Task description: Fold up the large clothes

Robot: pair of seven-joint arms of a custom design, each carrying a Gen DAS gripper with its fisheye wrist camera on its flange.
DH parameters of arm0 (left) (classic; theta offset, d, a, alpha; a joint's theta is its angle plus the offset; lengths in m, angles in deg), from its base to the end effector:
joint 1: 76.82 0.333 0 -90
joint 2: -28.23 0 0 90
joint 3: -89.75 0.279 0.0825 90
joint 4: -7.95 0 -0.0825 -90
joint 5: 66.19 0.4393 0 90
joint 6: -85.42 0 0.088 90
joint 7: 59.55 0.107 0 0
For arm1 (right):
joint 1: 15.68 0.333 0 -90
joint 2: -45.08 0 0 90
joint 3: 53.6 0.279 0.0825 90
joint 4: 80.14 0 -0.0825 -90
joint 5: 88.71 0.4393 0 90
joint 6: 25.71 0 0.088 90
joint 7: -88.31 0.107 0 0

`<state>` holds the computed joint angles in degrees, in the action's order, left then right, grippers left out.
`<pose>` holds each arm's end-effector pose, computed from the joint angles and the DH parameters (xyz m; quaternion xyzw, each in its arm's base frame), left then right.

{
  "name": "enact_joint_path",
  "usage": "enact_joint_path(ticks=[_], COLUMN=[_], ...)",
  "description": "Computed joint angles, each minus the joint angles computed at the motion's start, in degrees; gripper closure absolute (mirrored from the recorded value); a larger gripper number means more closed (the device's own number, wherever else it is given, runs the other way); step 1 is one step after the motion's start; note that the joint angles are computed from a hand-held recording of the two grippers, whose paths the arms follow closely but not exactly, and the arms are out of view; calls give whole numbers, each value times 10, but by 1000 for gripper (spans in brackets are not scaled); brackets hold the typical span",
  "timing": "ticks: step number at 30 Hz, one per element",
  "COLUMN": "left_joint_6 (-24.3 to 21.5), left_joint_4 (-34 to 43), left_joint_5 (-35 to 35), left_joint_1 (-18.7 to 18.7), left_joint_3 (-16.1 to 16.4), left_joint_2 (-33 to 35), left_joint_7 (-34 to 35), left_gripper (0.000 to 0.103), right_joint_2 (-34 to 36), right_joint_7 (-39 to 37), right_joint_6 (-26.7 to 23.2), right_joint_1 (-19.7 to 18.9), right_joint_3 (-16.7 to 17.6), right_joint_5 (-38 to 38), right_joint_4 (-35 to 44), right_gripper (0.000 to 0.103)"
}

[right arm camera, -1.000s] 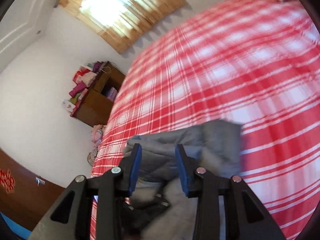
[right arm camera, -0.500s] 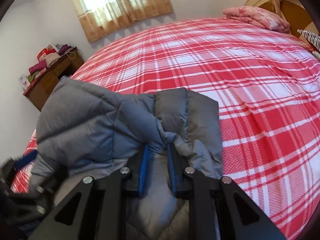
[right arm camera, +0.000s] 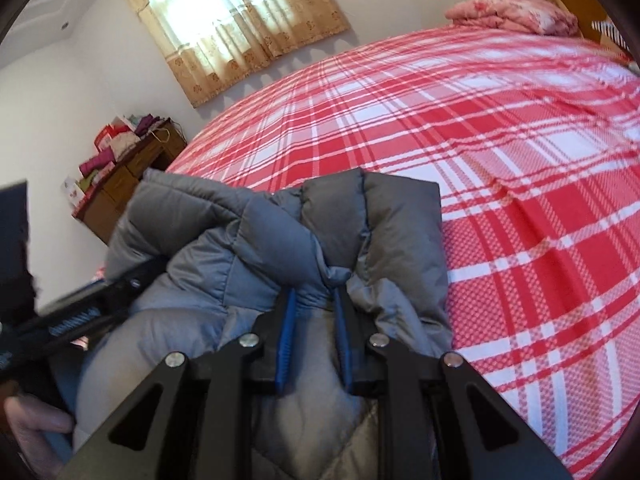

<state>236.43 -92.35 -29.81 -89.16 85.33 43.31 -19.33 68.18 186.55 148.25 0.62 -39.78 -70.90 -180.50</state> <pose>0.6826 -0.2172 0.4279 -0.6971 0.6167 -0.2422 0.2739 0.6549 0.3312 0.3859 -0.6437 0.6282 -0.0762 0.4304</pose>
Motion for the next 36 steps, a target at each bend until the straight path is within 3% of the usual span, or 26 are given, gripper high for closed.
enact_joint_path(ticks=[5,7,9,16,24,27,30,33,36], left_joint_6=[-42,-53,-57,-63,-55,-31,25,49,71], left_joint_4=[33,39,42,48,45,10,-78,-149,-199], left_joint_5=[49,62,65,75,35,-59,-79,-64,-135], left_joint_1=[-25,-30,-29,-30,-18,14,26,41,62], left_joint_3=[10,11,11,11,2,-19,-14,-16,-25], left_joint_2=[27,32,35,43,38,5,-72,-140,-177], left_joint_7=[-21,-28,-29,-35,-7,60,28,-18,21], left_gripper=[1,1,0,0,1,1,1,1,1], right_joint_2=[4,2,1,2,5,3,4,5,1], right_joint_7=[-14,15,42,60,72,83,80,80,72], right_joint_6=[6,-1,-4,-3,-11,-18,-22,-37,-84], right_joint_1=[-15,17,39,34,34,45,37,35,32], right_joint_3=[17,-20,-45,-42,-46,-58,-51,-49,-47], right_joint_5=[21,-7,-35,-57,-75,-89,-87,-85,-84], right_joint_4=[1,3,4,4,10,12,14,21,38], right_gripper=[82,82,82,83,83,82,82,82,81])
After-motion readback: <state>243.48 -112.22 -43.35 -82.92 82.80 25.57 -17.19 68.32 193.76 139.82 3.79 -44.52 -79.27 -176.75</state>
